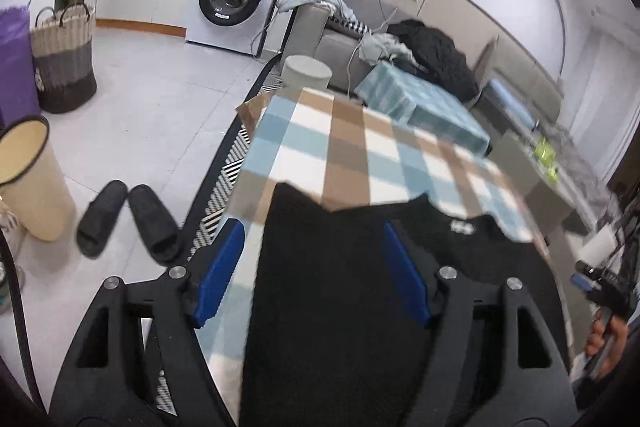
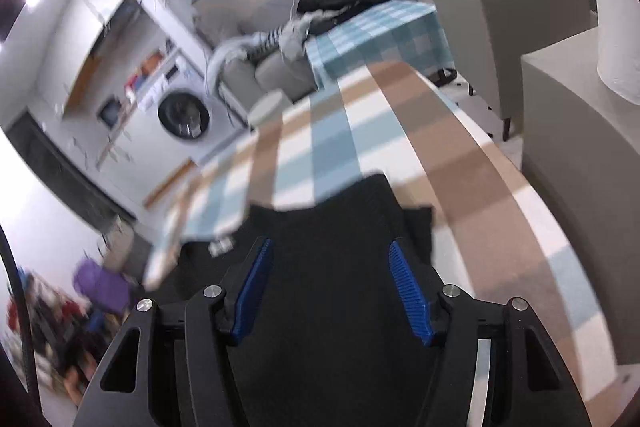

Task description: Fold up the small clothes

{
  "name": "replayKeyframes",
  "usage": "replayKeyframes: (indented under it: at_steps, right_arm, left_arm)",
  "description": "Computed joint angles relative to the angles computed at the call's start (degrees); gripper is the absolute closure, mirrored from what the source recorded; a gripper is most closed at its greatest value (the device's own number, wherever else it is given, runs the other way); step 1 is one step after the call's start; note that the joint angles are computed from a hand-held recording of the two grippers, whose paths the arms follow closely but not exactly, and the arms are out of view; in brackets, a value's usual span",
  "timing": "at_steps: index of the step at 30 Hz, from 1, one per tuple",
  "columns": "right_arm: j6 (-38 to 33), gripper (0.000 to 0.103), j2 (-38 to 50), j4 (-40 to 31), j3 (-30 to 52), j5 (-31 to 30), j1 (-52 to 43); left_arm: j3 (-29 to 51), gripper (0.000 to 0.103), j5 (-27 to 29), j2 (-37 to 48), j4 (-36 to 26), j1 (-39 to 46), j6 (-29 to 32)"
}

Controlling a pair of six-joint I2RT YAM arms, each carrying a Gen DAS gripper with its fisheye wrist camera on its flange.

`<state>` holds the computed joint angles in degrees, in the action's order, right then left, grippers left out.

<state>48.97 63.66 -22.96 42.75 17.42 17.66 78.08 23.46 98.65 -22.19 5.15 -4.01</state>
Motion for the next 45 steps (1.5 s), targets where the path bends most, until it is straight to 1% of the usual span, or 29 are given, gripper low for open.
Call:
replayKeyframes:
  at_steps: [1, 3, 6, 9, 13, 14, 16, 18, 20, 21, 24, 26, 30, 32, 38, 41, 42, 43, 45]
  right_arm:
    - [-0.6, 0.041, -0.8, -2.6, -0.5, 1.3, 1.2]
    - [-1.0, 0.041, -2.3, -5.0, -2.4, 2.8, 3.3]
    - [-0.6, 0.041, -3.1, -7.0, -5.4, 4.9, 6.1]
    - [-0.9, 0.041, -3.5, -4.9, -8.6, 4.4, 6.3]
    - [0.8, 0.041, -3.5, -4.9, -9.9, 4.7, 7.8]
    - [1.0, 0.040, -4.1, -5.0, -10.2, 5.1, 8.8]
    - [1.3, 0.030, -5.2, -4.9, -10.7, 7.6, 11.3]
    - [1.3, 0.016, -4.5, -5.9, -9.8, 10.6, 13.4]
    - [0.3, 0.014, -2.7, -8.0, -7.8, 10.4, 13.9]
    - [-0.3, 0.013, -2.3, -8.6, -7.2, 9.5, 13.9]
    - [-2.5, 0.011, -2.1, -8.0, -7.0, 7.4, 15.1]
    - [-1.3, 0.010, -0.5, -9.4, -6.3, 7.2, 16.4]
    - [-1.3, 0.010, 1.0, -9.5, -6.8, 6.7, 18.7]
    - [-1.5, 0.010, 1.6, -10.0, -6.4, 6.2, 18.9]
    - [-1.0, 0.010, 0.2, -8.0, -8.2, 4.7, 18.1]
    - [-0.8, 0.010, 0.4, -6.7, -8.7, 4.9, 18.3]
    - [-0.8, 0.012, 0.6, -6.4, -8.7, 5.6, 18.7]
    - [-1.3, 0.016, 0.7, -5.9, -8.8, 5.9, 18.8]
    - [-1.0, 0.040, 1.4, -5.9, -8.5, 6.4, 18.9]
  left_arm:
    - [-1.7, 0.034, -0.5, -0.9, 0.2, -0.1, 0.9]
    - [-4.6, 0.034, -1.3, -2.2, 0.0, -0.2, 2.8]
    - [-8.9, 0.034, -2.8, -3.9, -0.6, -0.9, 6.0]
    - [-12.8, 0.034, -3.7, -5.7, 0.2, -1.6, 6.8]
    - [-18.3, 0.033, -5.6, -10.2, 2.0, -2.9, 6.1]
    - [-19.8, 0.033, -5.8, -11.7, 2.6, -3.1, 5.9]
    - [-22.5, 0.029, -6.4, -14.9, 3.3, -3.8, 5.0]
    - [-24.2, 0.028, -7.5, -17.4, 3.0, -5.2, 6.0]
    - [-26.0, 0.026, -10.6, -20.2, 3.1, -7.5, 6.6]
    - [-26.1, 0.022, -11.1, -20.9, 2.5, -8.0, 7.0]
    - [-26.9, 0.020, -11.4, -22.9, 1.2, -9.8, 6.8]
    - [-27.0, 0.020, -12.5, -23.4, 0.2, -11.1, 6.4]
    - [-27.6, 0.020, -15.4, -24.5, -0.3, -13.7, 7.9]
    - [-27.7, 0.019, -15.8, -24.8, -0.3, -14.2, 8.4]
    - [-27.6, 0.019, -15.3, -24.2, -0.8, -14.1, 8.3]
    - [-27.4, 0.019, -14.9, -23.8, -1.0, -13.4, 8.8]
    - [-27.2, 0.019, -14.7, -23.5, -1.1, -13.1, 8.9]
    - [-27.1, 0.019, -14.3, -23.3, -1.2, -12.6, 8.7]
    - [-26.8, 0.019, -13.1, -22.9, -1.3, -11.5, 8.6]
